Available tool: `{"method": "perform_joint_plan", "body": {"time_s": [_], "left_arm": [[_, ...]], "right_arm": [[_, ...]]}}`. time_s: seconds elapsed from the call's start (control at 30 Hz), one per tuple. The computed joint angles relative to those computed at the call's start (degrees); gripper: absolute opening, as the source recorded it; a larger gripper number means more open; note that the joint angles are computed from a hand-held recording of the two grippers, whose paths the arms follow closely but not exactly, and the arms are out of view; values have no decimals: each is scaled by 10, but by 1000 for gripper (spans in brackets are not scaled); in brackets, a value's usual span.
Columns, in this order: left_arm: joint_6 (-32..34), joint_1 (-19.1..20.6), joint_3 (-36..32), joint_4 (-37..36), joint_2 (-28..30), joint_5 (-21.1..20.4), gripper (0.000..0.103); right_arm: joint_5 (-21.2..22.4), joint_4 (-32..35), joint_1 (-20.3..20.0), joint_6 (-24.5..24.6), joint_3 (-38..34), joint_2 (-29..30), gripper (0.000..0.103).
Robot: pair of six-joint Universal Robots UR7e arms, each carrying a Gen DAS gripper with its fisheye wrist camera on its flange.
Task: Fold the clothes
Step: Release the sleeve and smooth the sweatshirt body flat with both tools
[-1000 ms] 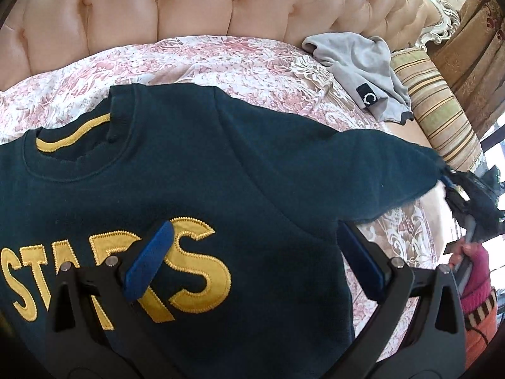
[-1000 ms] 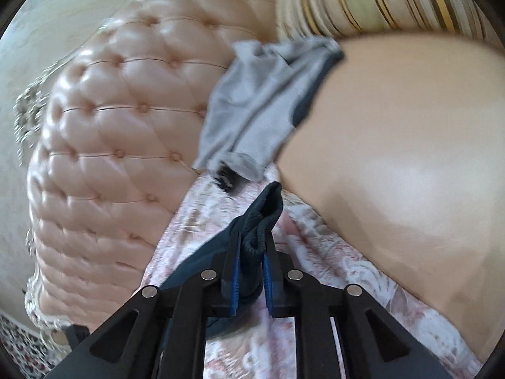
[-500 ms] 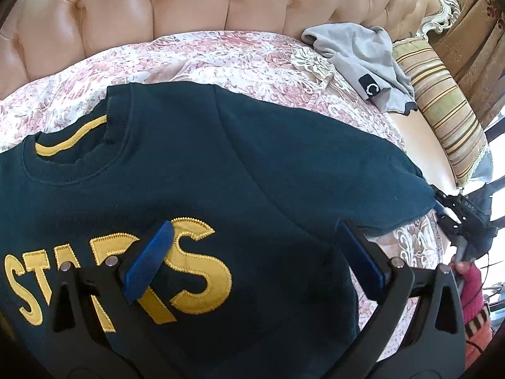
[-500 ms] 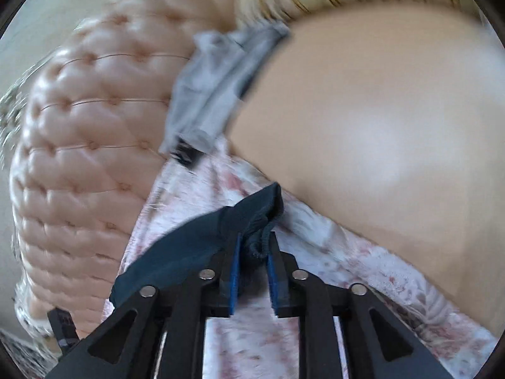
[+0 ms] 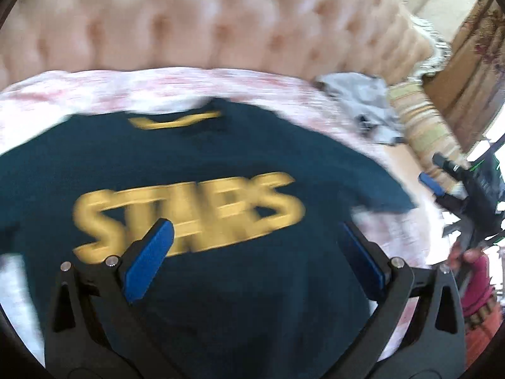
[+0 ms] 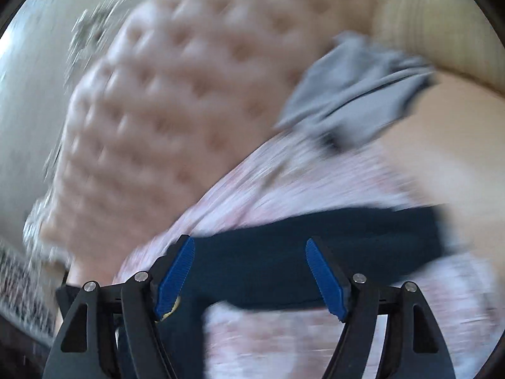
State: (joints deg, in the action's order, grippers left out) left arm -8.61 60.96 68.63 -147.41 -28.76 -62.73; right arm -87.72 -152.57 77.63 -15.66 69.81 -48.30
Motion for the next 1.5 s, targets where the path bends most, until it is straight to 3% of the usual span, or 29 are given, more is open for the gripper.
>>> {"method": "perform_joint_plan", "body": {"time_s": [0.07, 0.23, 0.33, 0.4, 0.6, 0.67, 0.8, 1.0, 1.13, 1.23, 1.33, 1.5], "left_arm": [[-9, 9, 30, -1, -27, 43, 103], [-40, 43, 72, -25, -78, 78, 103], [-51, 65, 61, 0, -84, 67, 103], [-56, 77, 54, 17, -84, 52, 103], [-45, 67, 72, -1, -91, 64, 103], [-41, 58, 116, -38, -122, 44, 103], [-38, 37, 201, -73, -180, -1, 103], [-51, -1, 320, -68, -228, -32, 103], [-58, -17, 371, -74, -229, 1, 103], [-35, -26, 391, -101, -226, 31, 103], [-69, -42, 397, -83, -239, 58, 103], [-52, -78, 442, -110, -281, 45, 103]], "right_arm": [[-29, 33, 23, -22, -28, 35, 75], [-80, 89, 70, -88, -55, 96, 74], [-127, 86, 81, -112, -59, 117, 74], [-141, 95, 78, -99, -67, 122, 74], [-114, 113, 74, -57, -64, 108, 74], [-107, 102, 81, -56, -48, 95, 74], [-87, 82, 101, -109, 57, 31, 77], [-134, 51, 116, -168, 217, -33, 78], [-163, 15, 104, -169, 275, -49, 79], [-134, -13, 89, -182, 294, -60, 79], [-148, -24, 91, -161, 304, -75, 79], [-140, -36, 97, -182, 369, -135, 81]]}}
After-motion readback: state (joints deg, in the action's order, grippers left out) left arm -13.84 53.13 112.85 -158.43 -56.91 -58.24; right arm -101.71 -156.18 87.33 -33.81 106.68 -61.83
